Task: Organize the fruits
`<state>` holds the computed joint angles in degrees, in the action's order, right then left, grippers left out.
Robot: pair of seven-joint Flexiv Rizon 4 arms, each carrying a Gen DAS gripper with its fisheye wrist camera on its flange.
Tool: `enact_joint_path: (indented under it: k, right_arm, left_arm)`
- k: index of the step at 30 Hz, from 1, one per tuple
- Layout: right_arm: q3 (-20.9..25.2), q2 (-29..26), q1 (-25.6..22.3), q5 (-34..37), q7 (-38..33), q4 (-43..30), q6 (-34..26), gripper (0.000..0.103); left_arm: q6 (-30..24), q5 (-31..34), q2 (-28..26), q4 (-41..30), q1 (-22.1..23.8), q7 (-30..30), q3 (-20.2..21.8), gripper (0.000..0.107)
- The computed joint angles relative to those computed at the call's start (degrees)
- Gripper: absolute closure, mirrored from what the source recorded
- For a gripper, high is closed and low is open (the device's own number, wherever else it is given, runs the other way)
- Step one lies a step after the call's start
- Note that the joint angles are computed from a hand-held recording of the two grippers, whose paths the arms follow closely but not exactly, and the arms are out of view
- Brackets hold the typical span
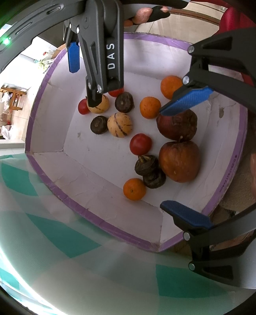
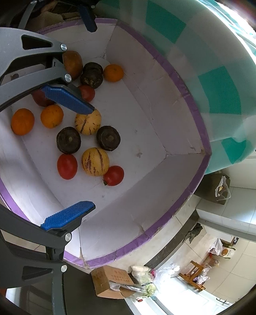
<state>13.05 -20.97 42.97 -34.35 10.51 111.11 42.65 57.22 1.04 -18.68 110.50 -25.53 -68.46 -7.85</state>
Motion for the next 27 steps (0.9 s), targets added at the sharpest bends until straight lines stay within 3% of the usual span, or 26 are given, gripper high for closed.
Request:
enact_joint_path:
  k: [27]
  right_arm:
    - [0.0, -0.5, 0.3, 0.1, -0.5, -0.6, -0.8, 0.016]
  left_arm:
    - [-0.8, 0.7, -0.6, -1.0, -0.1, -1.2, 0.3, 0.019]
